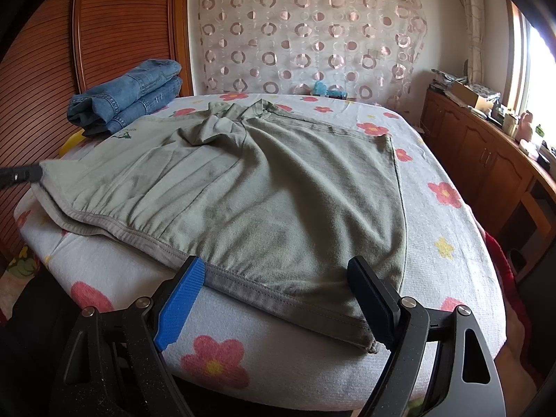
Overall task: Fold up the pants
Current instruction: 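Lift the gripped edge with the left gripper, fold it across, release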
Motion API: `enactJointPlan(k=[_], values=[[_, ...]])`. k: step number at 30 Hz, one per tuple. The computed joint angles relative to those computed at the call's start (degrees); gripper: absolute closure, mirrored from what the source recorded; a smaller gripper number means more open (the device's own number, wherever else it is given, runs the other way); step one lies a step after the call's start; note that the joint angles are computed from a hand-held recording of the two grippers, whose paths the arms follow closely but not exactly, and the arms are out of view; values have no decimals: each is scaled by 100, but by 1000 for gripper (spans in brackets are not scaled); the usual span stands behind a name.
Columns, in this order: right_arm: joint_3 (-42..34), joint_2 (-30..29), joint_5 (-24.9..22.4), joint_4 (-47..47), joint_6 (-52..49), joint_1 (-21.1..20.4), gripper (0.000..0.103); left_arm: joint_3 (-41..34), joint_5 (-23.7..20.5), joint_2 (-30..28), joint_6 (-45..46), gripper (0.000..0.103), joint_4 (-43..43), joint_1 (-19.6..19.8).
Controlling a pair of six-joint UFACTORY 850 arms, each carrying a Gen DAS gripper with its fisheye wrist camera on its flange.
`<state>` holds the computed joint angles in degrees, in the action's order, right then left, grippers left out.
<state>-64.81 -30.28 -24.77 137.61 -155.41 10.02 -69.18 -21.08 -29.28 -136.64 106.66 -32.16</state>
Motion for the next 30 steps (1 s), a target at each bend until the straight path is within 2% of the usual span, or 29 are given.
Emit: enactJointPlan(k=[6,13,17,21,24,30], values=[[-144,-18,6,-651,769,-71,18,-645,114,-198,370,97,243,1],[-125,-4,-48,-357,530,-90,18,-1598,482,-636,740,97,349,15],[-115,-16,-40,-166,373,-74,18,-2130,700,-900,1146,97,123,11],[-141,-28,-41,-115,349,-87,18,-2542,912,-1122,1810,97,-447,17],[-146,-29,-31,-25,320,-60,18,-2766,1064,-1266,2635,97,-1189,15],[-112,-29,-86,-27,330,-98,18,-3036,1056,-1510,4059,97,-2599,8]])
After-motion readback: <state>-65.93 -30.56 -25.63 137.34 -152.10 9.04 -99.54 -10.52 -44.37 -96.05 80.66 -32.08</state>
